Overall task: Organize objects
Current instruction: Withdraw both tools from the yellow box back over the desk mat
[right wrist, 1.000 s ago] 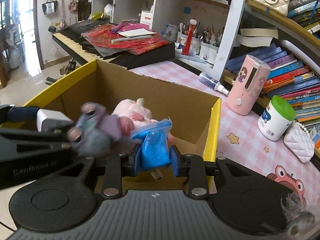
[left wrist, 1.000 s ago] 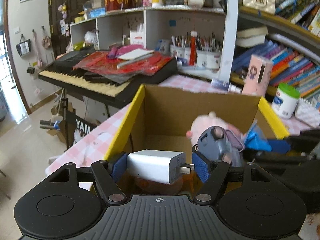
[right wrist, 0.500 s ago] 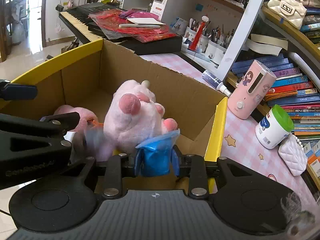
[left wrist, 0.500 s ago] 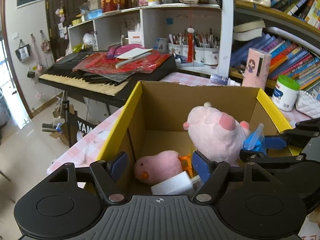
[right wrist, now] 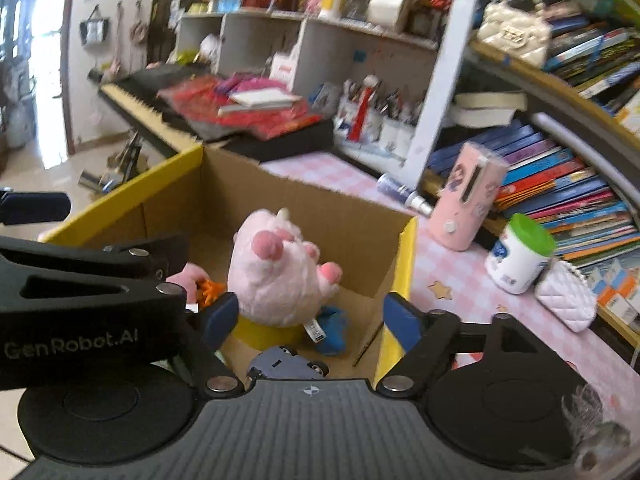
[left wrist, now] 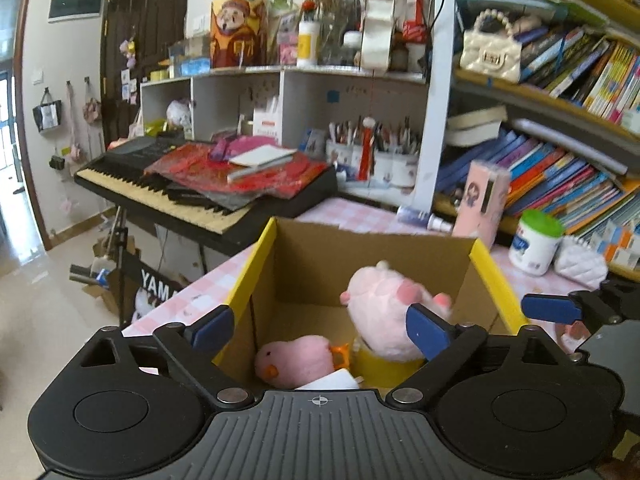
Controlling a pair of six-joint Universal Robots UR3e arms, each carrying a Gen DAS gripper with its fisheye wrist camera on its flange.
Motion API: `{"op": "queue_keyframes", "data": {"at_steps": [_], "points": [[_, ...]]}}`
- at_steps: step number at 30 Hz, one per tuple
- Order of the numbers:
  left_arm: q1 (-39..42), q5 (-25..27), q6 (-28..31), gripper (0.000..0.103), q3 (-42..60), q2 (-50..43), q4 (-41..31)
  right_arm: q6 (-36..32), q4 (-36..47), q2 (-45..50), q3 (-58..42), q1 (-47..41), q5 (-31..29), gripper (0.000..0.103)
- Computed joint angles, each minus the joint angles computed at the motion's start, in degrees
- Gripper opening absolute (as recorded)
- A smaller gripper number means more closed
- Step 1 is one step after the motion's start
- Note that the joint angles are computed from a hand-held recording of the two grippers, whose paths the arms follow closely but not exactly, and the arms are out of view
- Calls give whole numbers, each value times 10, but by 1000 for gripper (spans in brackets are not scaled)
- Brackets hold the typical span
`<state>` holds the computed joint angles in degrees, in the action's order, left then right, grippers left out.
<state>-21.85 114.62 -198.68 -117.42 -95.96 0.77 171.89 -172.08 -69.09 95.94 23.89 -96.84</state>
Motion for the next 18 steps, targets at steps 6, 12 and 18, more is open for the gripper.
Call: {"op": "queue_keyframes", "data": {"at_steps": [6, 12, 18], "points": [[-22, 9, -12, 99, -51, 48, 23, 60, -61, -39, 64, 53, -107, 99], [-46, 8, -22, 100, -96, 99, 3, 153, -26, -77, 110, 112, -201, 103], [-68, -1, -36, 102, -155, 171, -28, 241, 38, -116, 149, 174, -276, 103]]}}
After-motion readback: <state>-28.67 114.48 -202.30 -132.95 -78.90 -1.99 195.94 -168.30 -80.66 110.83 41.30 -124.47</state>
